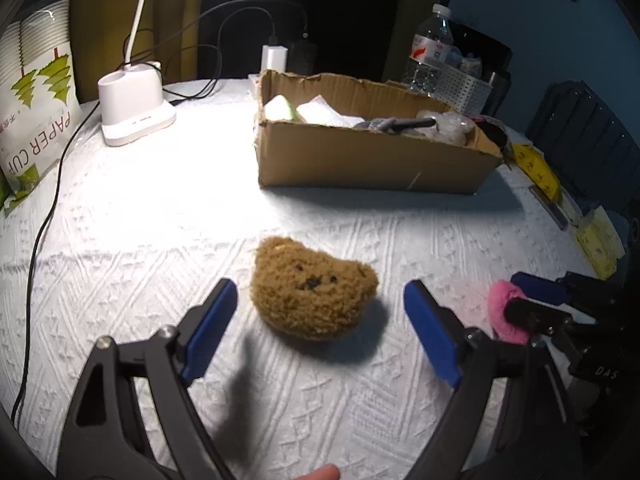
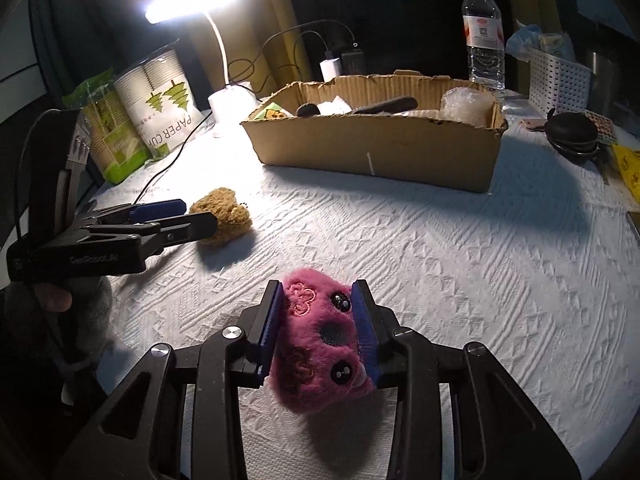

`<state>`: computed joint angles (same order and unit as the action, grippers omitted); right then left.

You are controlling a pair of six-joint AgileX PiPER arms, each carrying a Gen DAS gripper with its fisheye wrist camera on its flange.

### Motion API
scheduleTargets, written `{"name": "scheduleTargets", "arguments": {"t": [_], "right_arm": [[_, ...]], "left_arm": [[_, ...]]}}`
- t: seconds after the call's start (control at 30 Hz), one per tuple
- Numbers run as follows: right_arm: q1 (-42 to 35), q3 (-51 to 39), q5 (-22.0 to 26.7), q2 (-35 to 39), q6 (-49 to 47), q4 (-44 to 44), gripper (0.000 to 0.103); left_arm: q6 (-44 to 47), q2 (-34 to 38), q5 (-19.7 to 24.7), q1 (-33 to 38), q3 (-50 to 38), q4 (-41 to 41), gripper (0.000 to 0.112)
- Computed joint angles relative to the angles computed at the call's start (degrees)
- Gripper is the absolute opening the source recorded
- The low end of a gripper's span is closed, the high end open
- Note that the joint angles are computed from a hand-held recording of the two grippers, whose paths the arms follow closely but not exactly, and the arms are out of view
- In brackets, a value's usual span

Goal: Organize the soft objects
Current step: 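Grasp the brown bear sponge with the left gripper while the right grasps the pink plush, then carry the bear sponge into the box with the left gripper while the right carries the pink plush in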

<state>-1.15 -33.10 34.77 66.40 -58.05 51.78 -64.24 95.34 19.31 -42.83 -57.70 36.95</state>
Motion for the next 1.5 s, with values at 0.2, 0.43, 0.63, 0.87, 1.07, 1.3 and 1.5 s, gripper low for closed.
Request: {"name": "scheduleTargets", "arguments": {"t": [0.2,0.43,0.63,0.87,1.07,1.3,1.5], "right_arm": [[-1.7,-0.9,0.1,0.6,-0.8,1.1,0.037],[1.8,-1.3,-1.6,1.6,5.5,-4.9,0.042],[9.1,0.1,-6.4,2.9,15.2,-13.7,0.064],[11.1,0.3,-7.5,0.9,19.3,-17.0,0.046],[10.7,-2.0,-5.8,-0.3,20.5,-18.1,0.046],[8.6,-6.8,-2.8,0.6,18.4,-17.3,0.046],[5.0,-11.4,0.2,2.2,14.6,-15.2,0.046]], "left_arm": [[3.8,3.9,2.3,0.5,-4.0,-1.6,0.086],[6.9,4.3,1.0,1.0,-3.5,-3.3,0.064],[5.5,1.2,-1.6,0.6,-0.2,-1.2,0.057],[3.4,-3.5,-3.9,0.6,3.7,0.8,0.057],[5.9,-5.2,-3.7,-0.2,3.5,-1.9,0.057],[10.2,-5.2,-2.3,0.1,0.1,-5.9,0.057],[12.1,-3.9,-1.3,0.1,-4.2,-7.1,0.057]]}}
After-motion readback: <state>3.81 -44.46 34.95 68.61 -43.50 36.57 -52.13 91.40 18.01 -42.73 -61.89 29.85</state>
